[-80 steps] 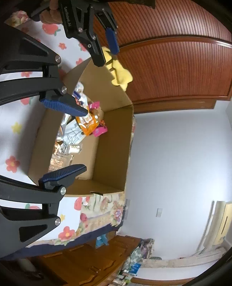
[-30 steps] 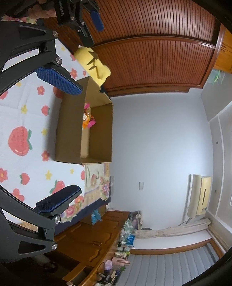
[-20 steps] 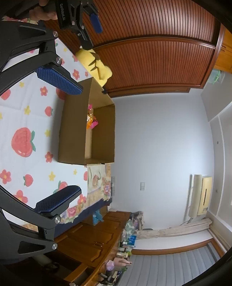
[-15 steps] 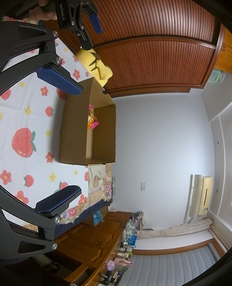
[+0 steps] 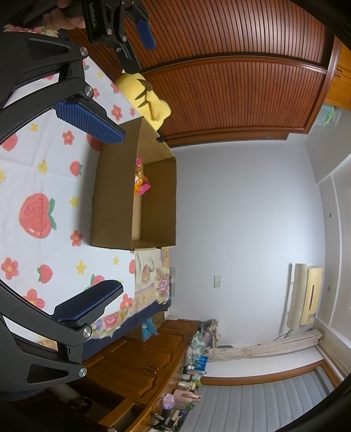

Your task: Organize snacks

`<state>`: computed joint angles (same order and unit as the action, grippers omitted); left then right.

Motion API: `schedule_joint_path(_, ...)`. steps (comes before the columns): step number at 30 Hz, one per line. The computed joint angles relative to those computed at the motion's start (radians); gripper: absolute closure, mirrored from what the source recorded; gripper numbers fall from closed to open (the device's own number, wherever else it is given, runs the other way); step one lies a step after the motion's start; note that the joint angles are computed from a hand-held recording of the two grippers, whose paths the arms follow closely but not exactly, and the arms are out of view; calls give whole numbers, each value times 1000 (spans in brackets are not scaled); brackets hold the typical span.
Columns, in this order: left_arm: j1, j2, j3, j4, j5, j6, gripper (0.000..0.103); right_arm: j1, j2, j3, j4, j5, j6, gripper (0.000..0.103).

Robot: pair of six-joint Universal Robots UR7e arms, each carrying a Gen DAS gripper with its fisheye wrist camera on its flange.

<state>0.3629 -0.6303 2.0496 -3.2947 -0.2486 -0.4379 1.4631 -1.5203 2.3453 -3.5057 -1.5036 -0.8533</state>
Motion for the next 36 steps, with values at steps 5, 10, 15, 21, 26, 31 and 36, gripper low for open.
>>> schedule_joint_path(5,-1,1,0,-7,-3,5,5,-1,-1,0,2,2,0,0)
schedule_joint_path(10,-3,-1,0,-1,-1,0,5,-2,1,-1,0,3,-1,0)
schedule_joint_path(15,-2,0,-2,2,-1,-1,5,-1,1,-1,-1,3,0,0)
schedule_joint_path(21,-4,-4,1,24,0,-21,5,-1,2,0,-2,2,0,0)
schedule_joint_path(26,-5,-3,0,26,4,-22,5,-2,2,0,-2,3,0,0)
schedule_joint_path(31,-4,0,0,16,3,-14,5,-2,1,-1,-1,3,0,0)
schedule_joint_path(36,-4,1,-1,14,2,-11,5,-2,1,-1,-1,4,0,0)
